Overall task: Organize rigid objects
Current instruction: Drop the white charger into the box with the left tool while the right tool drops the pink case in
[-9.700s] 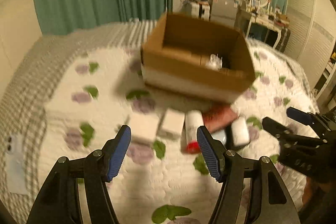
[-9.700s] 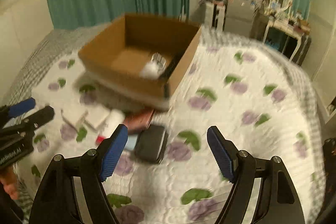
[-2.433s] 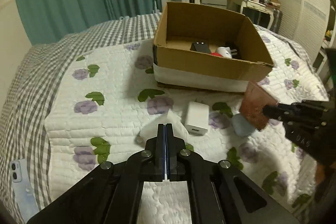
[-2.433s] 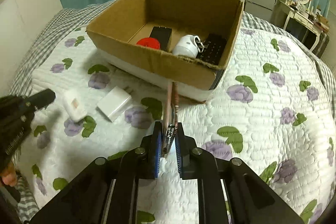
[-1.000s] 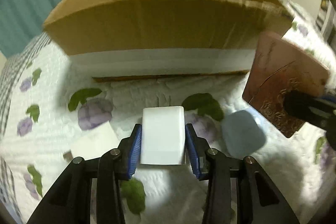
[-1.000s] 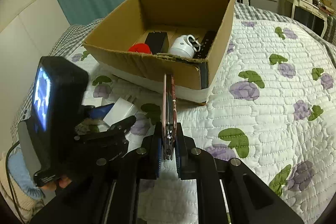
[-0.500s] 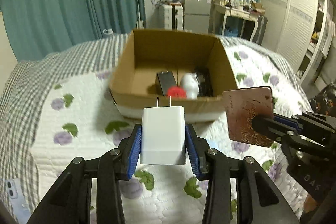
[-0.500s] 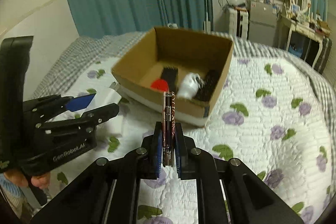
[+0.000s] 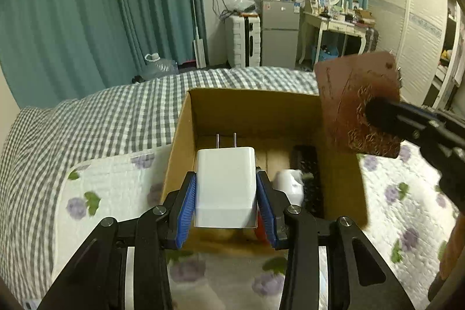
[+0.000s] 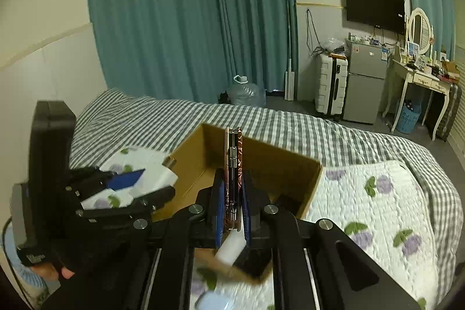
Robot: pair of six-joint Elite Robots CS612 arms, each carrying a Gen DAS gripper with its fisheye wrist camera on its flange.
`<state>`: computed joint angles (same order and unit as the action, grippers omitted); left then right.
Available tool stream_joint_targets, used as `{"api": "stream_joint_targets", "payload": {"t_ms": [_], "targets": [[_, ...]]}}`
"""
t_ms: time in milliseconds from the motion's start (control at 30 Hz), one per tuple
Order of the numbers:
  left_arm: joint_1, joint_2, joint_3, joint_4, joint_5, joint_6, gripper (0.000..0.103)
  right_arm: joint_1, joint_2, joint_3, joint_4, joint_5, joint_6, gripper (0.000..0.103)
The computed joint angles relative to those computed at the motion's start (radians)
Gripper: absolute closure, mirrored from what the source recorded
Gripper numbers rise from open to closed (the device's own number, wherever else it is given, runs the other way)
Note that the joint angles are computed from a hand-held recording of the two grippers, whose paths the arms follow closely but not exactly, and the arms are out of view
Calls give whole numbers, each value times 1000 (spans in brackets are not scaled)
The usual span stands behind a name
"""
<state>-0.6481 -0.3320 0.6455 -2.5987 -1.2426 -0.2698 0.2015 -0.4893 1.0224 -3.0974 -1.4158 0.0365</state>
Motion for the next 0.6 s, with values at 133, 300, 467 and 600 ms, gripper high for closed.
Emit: {"api": "stream_joint_targets", "payload": {"t_ms": [133, 300, 467, 600], "targets": [[10, 80, -138, 98, -26, 17, 62, -10, 52, -77, 48, 9, 23, 93], [17, 127, -211, 123, -32, 37, 56, -17, 95, -135, 113, 22, 38, 93], [19, 115, -181, 74, -9, 19, 46, -19, 118, -176, 157, 36, 38, 93], [18, 81, -119, 44, -2, 15, 45, -18, 136, -216, 199, 71, 62, 93]]}}
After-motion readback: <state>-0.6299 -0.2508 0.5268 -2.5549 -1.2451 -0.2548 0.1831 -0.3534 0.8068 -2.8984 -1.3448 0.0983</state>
